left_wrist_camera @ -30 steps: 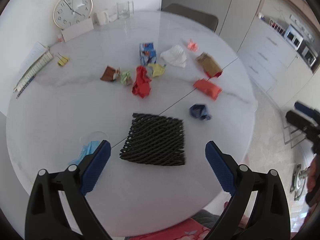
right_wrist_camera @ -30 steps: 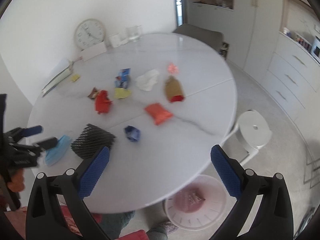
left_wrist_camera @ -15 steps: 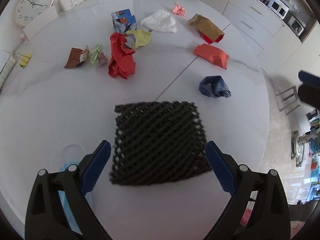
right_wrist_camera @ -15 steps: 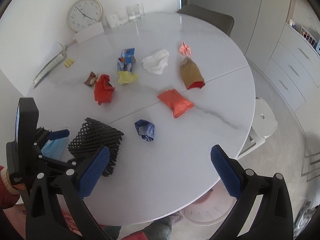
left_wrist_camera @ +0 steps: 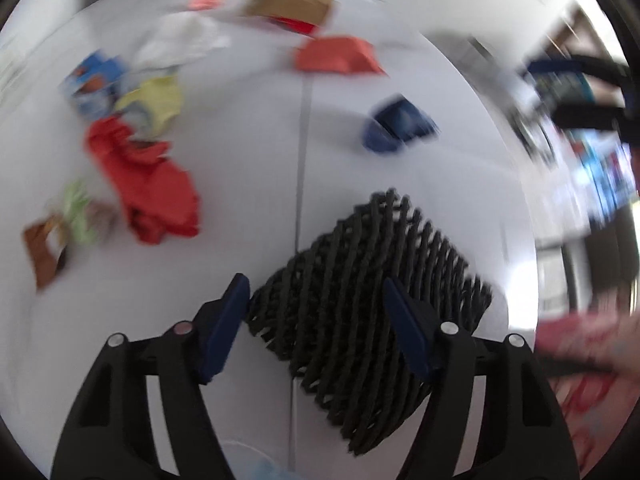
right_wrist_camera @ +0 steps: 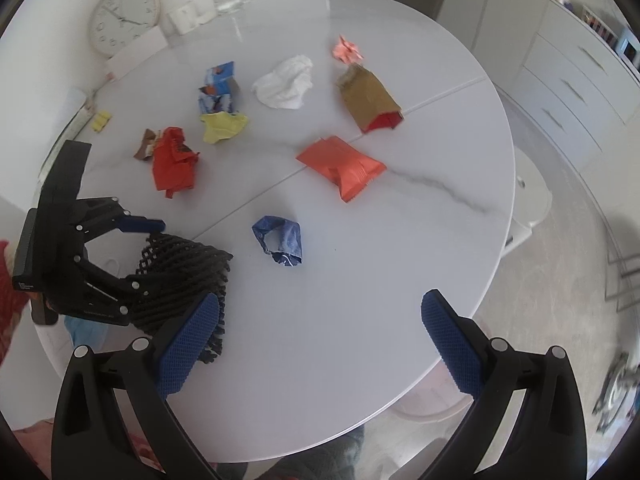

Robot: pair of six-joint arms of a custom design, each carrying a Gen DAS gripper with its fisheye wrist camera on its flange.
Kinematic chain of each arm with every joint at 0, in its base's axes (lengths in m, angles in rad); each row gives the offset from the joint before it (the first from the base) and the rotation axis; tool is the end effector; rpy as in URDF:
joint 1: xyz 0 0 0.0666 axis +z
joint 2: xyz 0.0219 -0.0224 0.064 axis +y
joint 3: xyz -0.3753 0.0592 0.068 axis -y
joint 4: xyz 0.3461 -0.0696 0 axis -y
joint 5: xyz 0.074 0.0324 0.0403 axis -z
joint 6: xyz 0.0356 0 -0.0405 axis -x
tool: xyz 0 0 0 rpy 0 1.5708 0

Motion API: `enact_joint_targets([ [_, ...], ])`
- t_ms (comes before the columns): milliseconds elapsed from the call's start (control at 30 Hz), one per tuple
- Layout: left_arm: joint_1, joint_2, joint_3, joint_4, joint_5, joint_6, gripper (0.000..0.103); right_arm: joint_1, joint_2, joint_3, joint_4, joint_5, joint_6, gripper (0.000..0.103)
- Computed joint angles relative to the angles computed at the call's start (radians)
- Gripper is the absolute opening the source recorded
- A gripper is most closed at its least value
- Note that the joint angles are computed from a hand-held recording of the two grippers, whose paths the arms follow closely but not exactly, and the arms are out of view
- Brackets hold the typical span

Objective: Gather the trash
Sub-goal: 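Grasp the black foam net with the left tool while the right tool grasps the blue paper, then carry the net and blue paper to the bin and open both tools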

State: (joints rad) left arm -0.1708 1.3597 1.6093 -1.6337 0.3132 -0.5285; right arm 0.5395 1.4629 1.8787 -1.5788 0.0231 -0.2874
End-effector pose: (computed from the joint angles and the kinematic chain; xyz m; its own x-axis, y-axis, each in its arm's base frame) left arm 0.3577 -0.0732 0.4913 -0.7263 0.6121 -0.3129 0.6766 0.7170 -0.1679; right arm 0.3515 0.2090 0.5502 -0.8987 -0.2078 -0.3863 -0.2617 0.9607 0.0921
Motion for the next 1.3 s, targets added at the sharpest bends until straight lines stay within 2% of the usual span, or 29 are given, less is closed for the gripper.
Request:
enact_joint_targets([
  [33, 0.000, 0.003, -0.002, 0.001, -0.006, -0.039, 0.061, 0.003, 0.001, 0.000, -0.004, 0.004, -0.010, 0.100],
  [133, 0.012, 0.012, 0.005, -0.009, 0.005, -0.089, 0.051, 0.013, 0.003, 0.002, -0.021, 0.012, -0.045, 0.100],
  [200, 0.031, 0.023, 0.020, -0.028, 0.036, -0.081, 0.043, 0.015, 0.005, 0.000, -0.021, 0.003, -0.064, 0.100],
  [233, 0.043, 0.023, 0.022, -0.034, 0.050, -0.078, 0.034, 0.014, 0.005, -0.003, -0.015, -0.006, -0.068, 0.100],
  [267, 0.050, 0.019, 0.019, -0.026, 0.053, -0.064, 0.030, 0.012, 0.006, -0.007, -0.005, -0.017, -0.073, 0.098],
  [333, 0.072, 0.020, 0.017, -0.028, 0.076, -0.045, 0.019, 0.008, 0.023, -0.005, 0.004, -0.042, -0.081, 0.088],
  [400, 0.092, 0.010, 0.005, -0.018, 0.101, 0.010, 0.014, 0.008, 0.045, 0.000, 0.013, -0.051, -0.078, 0.081],
  [500, 0.104, -0.015, -0.019, 0.009, 0.107, 0.066, 0.013, 0.016, 0.081, 0.016, 0.020, -0.037, -0.059, 0.078],
  [567, 0.105, -0.037, -0.028, 0.024, 0.106, 0.113, 0.013, 0.018, 0.106, 0.025, 0.027, -0.040, -0.045, 0.073],
  [600, 0.107, -0.047, -0.027, 0.024, 0.107, 0.132, 0.013, 0.018, 0.119, 0.030, 0.033, -0.042, -0.038, 0.067],
  [700, 0.120, -0.082, -0.015, 0.021, 0.117, 0.185, 0.013, 0.017, 0.151, 0.033, 0.043, -0.020, -0.021, 0.066],
  [767, 0.126, -0.101, -0.003, 0.017, 0.111, 0.209, 0.013, 0.013, 0.168, 0.028, 0.050, -0.022, -0.016, 0.061],
  [867, 0.133, -0.122, 0.019, 0.005, 0.098, 0.256, 0.013, -0.001, 0.182, 0.011, 0.064, -0.061, -0.009, 0.042],
  [900, 0.138, -0.132, 0.024, -0.001, 0.099, 0.269, 0.013, -0.005, 0.181, 0.003, 0.070, -0.078, -0.008, 0.030],
  [967, 0.121, -0.151, 0.027, 0.009, 0.075, 0.315, 0.013, -0.015, 0.165, -0.018, 0.090, -0.102, -0.012, 0.026],
  [1000, 0.108, -0.162, 0.028, 0.013, 0.061, 0.340, 0.013, -0.022, 0.152, -0.032, 0.098, -0.116, -0.007, 0.023],
  [1033, 0.093, -0.172, 0.032, 0.018, 0.049, 0.363, 0.013, -0.029, 0.141, -0.046, 0.107, -0.128, -0.004, 0.013],
  [1133, 0.027, -0.192, 0.042, 0.032, 0.027, 0.435, 0.013, -0.066, 0.084, -0.099, 0.131, -0.176, -0.002, 0.013],
  [1300, -0.179, -0.183, 0.099, 0.050, -0.070, 0.585, 0.012, -0.173, -0.075, -0.190, 0.129, -0.214, 0.055, 0.013],
])
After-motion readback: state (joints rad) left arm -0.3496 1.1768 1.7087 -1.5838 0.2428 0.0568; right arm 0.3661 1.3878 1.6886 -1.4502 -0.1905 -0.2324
